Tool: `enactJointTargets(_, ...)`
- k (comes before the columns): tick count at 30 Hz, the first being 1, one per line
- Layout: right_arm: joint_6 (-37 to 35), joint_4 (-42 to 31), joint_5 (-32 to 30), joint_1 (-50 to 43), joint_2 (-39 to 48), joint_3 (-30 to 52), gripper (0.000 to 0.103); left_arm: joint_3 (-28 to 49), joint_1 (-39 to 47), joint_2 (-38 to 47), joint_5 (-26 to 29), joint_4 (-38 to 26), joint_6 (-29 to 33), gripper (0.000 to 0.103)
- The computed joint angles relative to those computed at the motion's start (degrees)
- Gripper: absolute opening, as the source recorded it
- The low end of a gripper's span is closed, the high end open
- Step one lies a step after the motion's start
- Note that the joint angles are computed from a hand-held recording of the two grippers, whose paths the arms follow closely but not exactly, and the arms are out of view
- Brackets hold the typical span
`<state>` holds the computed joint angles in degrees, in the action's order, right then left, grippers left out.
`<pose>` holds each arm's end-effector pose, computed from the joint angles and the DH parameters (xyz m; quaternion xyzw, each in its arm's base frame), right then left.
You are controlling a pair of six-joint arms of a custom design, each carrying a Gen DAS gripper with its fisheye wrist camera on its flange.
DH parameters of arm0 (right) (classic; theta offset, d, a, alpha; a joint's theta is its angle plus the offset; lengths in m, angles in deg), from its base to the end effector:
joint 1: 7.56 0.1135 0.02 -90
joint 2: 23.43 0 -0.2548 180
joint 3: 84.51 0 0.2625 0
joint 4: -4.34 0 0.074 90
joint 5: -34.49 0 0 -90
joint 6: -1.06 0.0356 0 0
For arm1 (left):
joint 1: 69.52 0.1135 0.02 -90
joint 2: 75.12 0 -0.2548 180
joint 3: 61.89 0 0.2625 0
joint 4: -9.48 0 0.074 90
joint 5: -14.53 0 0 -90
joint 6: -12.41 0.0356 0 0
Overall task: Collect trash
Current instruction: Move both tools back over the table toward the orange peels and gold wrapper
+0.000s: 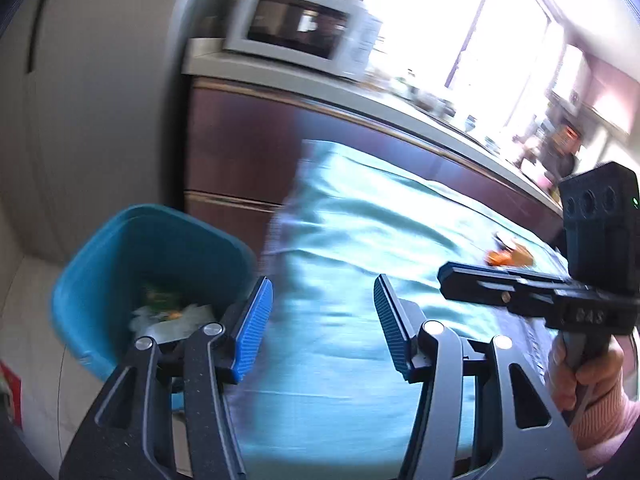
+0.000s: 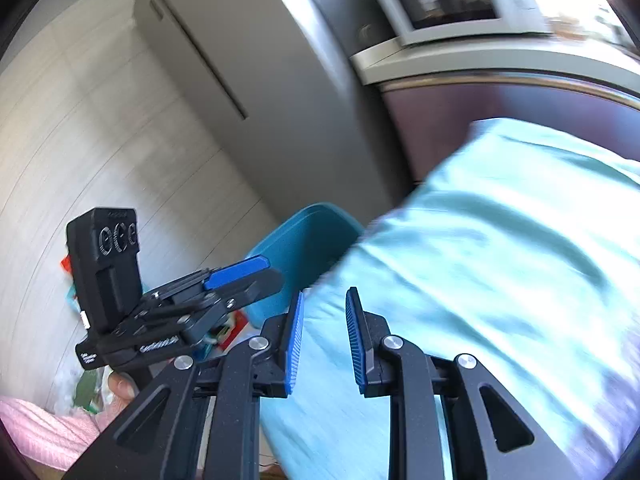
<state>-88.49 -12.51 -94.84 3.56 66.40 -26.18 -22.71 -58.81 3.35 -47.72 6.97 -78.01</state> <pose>0.3004 0.0820 0.1553 -0.2010 0.8652 0.3467 0.3014 0.2496 0.0303 0.1266 0.0115 0.8915 -0.1825 0.4144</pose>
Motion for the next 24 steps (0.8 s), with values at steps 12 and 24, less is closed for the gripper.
enactJointTargets(12,-7.4,-5.1,-4.3,-27.1,-5.5,-6.2,0.021,6.9,-30.0,7.6,-8.3,1.6,-8.1,0.053)
enactJointTargets(24,-9.9,-2.8,-4.5,-44.6,9.3,4.5,0.025,24.8,-45.6,24.3,-12.5,-3.5,-11.6,0.053)
